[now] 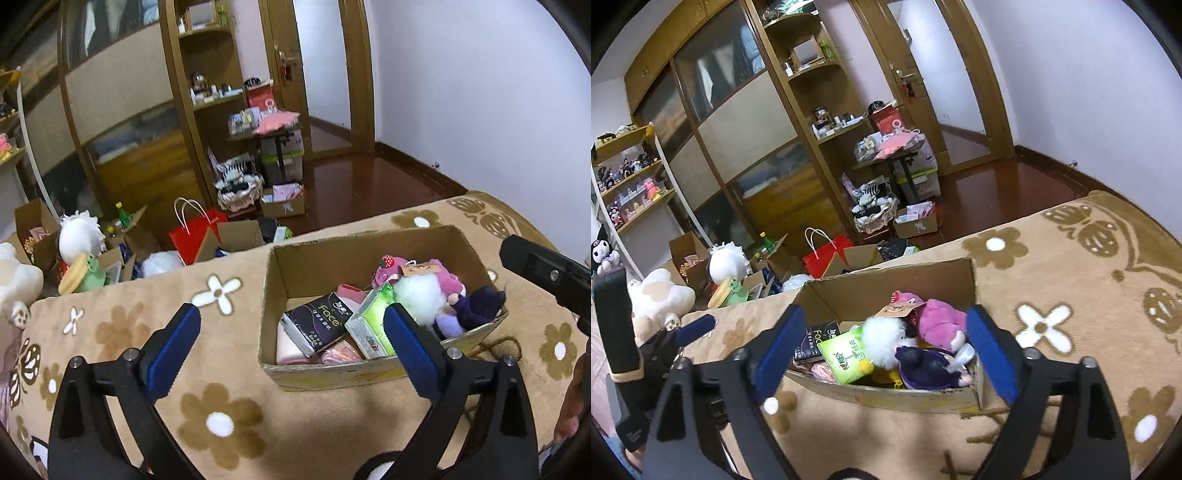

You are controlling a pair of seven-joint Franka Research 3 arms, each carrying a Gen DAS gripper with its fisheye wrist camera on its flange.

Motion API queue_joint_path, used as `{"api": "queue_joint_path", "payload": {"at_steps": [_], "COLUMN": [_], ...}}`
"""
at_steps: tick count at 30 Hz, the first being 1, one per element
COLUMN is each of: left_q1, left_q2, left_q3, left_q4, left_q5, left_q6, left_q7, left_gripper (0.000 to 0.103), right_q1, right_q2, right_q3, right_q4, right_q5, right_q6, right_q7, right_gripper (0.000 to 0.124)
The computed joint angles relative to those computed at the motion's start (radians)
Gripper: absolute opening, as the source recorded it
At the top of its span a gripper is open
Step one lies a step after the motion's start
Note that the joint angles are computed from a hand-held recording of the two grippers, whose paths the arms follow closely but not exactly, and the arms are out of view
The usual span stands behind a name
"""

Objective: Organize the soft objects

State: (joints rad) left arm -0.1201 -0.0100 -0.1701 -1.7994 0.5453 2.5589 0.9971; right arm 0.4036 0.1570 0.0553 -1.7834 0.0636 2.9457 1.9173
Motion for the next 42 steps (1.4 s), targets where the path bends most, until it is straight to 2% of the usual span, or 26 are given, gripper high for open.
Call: {"api": "queue_joint_path", "payload": {"at_steps": [3, 5, 12, 17, 19, 21, 34, 36, 37, 38, 42], "left_q1": [0.001, 0.004, 0.020, 0.032, 0.034, 0.038, 0.076, 0.075, 0.074, 0.075, 0.083], "left_q2": [-0.037, -0.065, -0.161, -0.219, -0.250, -0.267, -0.403, -0.410, -0.411, -0.410, -0.415], "left_q3": [-0.001, -0.001, -0.013, -0.022, -0.024, -0.029, -0.067, -0.067, -0.066, -0.067, -0.073], "left_q4": [-0.026, -0.047, -0.118, -0.160, -0.188, -0.203, -0.318, -0.326, -0.328, -0.328, -0.336], "left_q5": [0.001, -0.019, -0.012, -0.012, -0.019, -0.017, 0.030, 0.029, 0.028, 0.029, 0.037], "left_q6": [0.009, 0.015, 0.035, 0.054, 0.068, 0.074, 0.114, 0.119, 0.120, 0.119, 0.125], "left_q7": [-0.003, 0.010, -0.009, -0.027, -0.032, -0.034, -0.089, -0.086, -0.082, -0.080, -0.095], "left_gripper": [0.100, 0.101, 0.102, 0.102, 0.102, 0.102, 0.102, 0.102, 0.102, 0.102, 0.102], "right_q1": [0.015, 0.007, -0.017, -0.064, -0.107, -0.140, -0.229, -0.258, -0.310, -0.329, -0.345], "right_q2": [-0.042, -0.067, -0.150, -0.207, -0.242, -0.265, -0.381, -0.397, -0.411, -0.416, -0.426], "right_q3": [-0.020, -0.008, 0.016, 0.056, 0.085, 0.110, 0.207, 0.236, 0.281, 0.299, 0.318], "right_q4": [-0.039, -0.062, -0.128, -0.160, -0.184, -0.195, -0.304, -0.322, -0.331, -0.333, -0.342], "right_q5": [-0.064, -0.064, -0.195, -0.340, -0.474, -0.536, -0.486, -0.512, -0.578, -0.604, -0.639], "right_q6": [0.014, 0.030, 0.034, 0.026, 0.036, 0.038, 0.025, 0.024, 0.029, 0.028, 0.025], "right_q7": [0.063, 0.057, 0.154, 0.260, 0.377, 0.430, 0.384, 0.405, 0.464, 0.485, 0.510], "right_gripper": [0.103, 0.103, 0.103, 0.103, 0.103, 0.103, 0.103, 0.103, 0.103, 0.103, 0.103]}}
